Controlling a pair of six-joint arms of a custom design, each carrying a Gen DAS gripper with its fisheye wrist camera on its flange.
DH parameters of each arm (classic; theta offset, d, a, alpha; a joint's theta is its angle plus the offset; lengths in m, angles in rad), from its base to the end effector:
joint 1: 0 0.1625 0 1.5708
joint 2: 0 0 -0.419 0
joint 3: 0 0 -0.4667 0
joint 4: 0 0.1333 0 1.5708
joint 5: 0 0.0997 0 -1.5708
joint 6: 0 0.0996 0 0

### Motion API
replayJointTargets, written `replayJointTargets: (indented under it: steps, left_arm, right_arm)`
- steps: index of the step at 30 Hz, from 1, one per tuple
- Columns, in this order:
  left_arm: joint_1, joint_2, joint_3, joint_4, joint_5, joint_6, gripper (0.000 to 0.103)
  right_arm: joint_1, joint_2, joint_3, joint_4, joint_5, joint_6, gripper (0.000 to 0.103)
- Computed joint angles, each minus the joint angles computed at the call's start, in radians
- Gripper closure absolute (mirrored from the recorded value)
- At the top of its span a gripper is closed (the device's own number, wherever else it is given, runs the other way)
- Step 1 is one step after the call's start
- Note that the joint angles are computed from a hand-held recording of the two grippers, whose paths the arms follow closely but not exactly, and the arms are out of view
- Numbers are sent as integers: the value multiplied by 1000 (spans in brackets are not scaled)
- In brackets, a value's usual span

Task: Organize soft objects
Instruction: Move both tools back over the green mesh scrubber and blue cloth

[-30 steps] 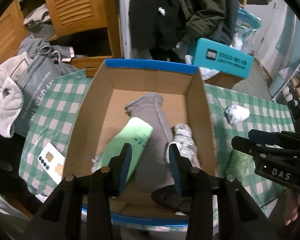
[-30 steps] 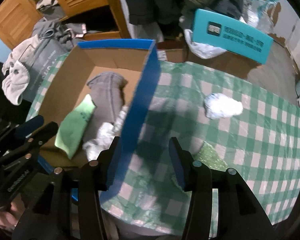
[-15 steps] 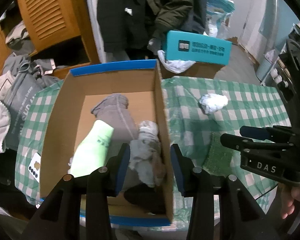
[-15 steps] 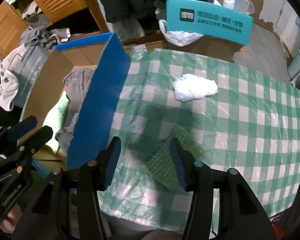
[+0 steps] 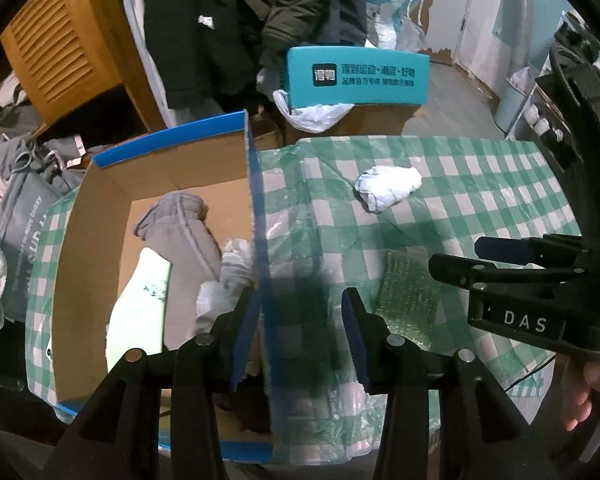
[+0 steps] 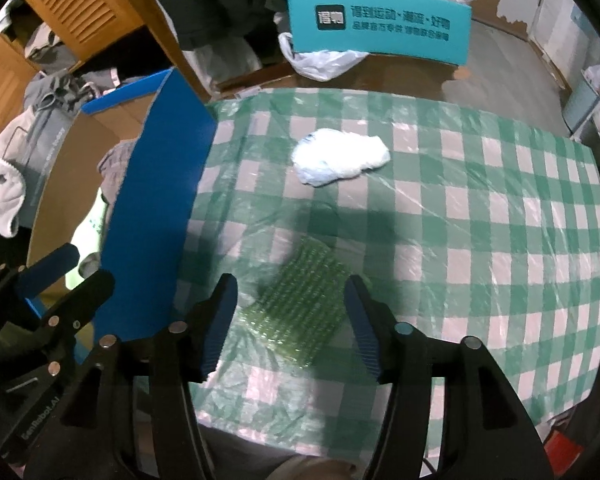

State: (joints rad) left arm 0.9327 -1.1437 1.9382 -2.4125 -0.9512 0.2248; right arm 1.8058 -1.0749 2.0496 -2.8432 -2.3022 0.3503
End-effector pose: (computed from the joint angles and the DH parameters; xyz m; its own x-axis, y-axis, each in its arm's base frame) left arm -0.2062 -0.5990 0.1346 -0.5207 0.6301 -0.5760 0.7294 0.6790 0.0833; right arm 0.1996 -0.5470 0.1032 -0.7991 0.3353 0.4991 0.0550 0.8674 -0.4946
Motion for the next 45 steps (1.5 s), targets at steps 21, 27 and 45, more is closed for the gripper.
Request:
replayJointTargets:
  steps: [21, 27, 45]
  left_arm:
    - [-30, 115, 25, 18, 73, -1, 49]
    - [-21, 133, 20, 38, 96, -9, 49]
    - [-9, 171, -21, 88, 110, -34, 49]
  right_arm:
    - [-118, 2, 56, 12, 42, 25, 45]
    - [-141, 31, 42, 11, 39, 12, 45]
    - [-168, 44, 44, 56, -76, 14, 45]
